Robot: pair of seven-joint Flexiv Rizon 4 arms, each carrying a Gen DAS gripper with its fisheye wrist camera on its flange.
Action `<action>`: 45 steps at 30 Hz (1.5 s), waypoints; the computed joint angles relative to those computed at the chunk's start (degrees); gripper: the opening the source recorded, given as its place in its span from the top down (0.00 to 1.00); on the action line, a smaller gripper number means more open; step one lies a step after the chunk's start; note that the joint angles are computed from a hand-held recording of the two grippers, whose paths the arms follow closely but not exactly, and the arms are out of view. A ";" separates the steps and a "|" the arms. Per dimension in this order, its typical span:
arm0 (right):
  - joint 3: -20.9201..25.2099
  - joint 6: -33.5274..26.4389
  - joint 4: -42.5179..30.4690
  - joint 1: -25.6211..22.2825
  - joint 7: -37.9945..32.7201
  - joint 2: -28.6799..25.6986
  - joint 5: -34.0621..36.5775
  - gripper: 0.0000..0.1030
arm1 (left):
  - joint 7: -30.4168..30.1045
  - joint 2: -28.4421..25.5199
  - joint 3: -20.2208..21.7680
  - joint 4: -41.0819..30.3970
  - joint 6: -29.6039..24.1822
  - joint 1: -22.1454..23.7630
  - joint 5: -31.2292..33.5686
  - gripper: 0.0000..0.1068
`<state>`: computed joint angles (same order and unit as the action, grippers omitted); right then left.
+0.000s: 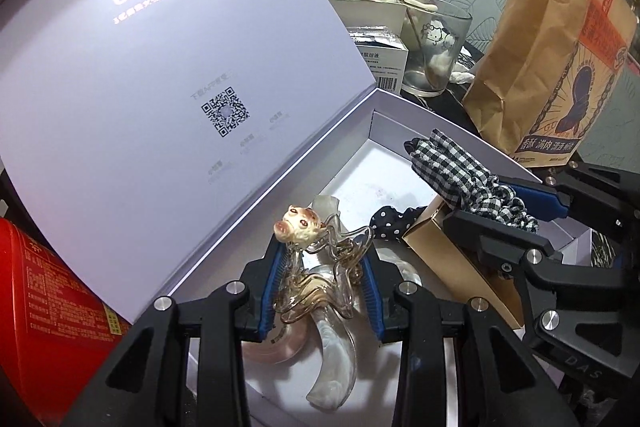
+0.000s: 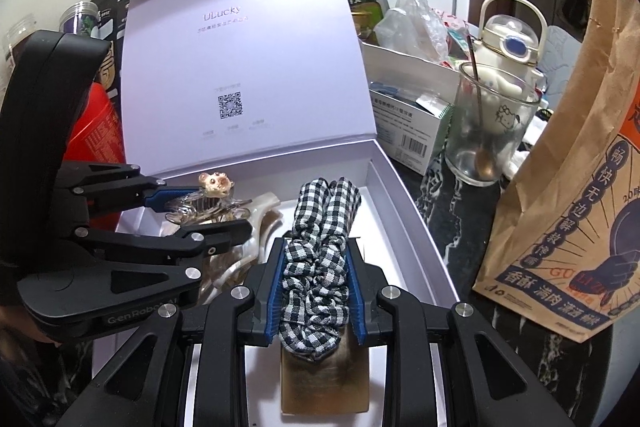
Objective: Organize rigid objects
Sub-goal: 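Lower the keychain and scrunchie into the lavender box and open both tools, then raise both open tools up out of the lavender box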
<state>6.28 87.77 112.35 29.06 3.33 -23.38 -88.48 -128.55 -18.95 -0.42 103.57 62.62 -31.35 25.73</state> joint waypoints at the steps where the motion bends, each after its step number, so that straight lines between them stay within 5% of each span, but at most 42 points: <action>1: 0.07 -0.04 0.10 -0.03 -0.37 0.02 0.41 0.73 | 0.11 0.11 -0.07 0.19 0.13 0.09 -0.14 0.67; 8: -0.55 1.03 0.72 0.75 -3.43 0.20 4.49 0.70 | 2.82 -0.04 -0.88 1.07 2.02 0.89 -2.62 0.67; 14: -2.08 0.80 1.29 1.95 -2.90 1.27 4.72 0.60 | -0.57 0.68 0.63 -0.12 0.12 -0.74 1.09 0.67; 33: -0.43 -3.31 3.38 1.75 -4.81 5.19 7.33 0.59 | -4.31 3.47 -0.50 -0.24 -2.99 -0.35 4.98 0.67; 35: 0.18 -4.60 3.70 1.93 -6.25 5.76 8.94 0.59 | -4.43 3.74 -0.88 -0.17 -3.34 -0.12 5.17 0.60; 37: 0.59 -5.67 4.07 2.25 -7.52 6.44 10.40 0.59 | -4.93 3.86 -1.08 -0.16 -3.12 0.05 5.47 0.24; 38: 0.58 -5.87 4.26 2.37 -7.63 6.82 10.44 0.59 | -5.62 4.03 -1.01 -0.16 -2.96 -0.04 5.97 0.18; 45: 1.36 -7.62 5.65 2.20 -7.54 9.42 10.66 0.59 | -7.85 6.00 -1.72 0.16 -2.96 0.07 7.72 0.16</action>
<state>7.64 80.15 118.00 31.26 -4.20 -13.96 -77.82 -136.39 -12.96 -2.14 103.73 59.67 -31.29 33.45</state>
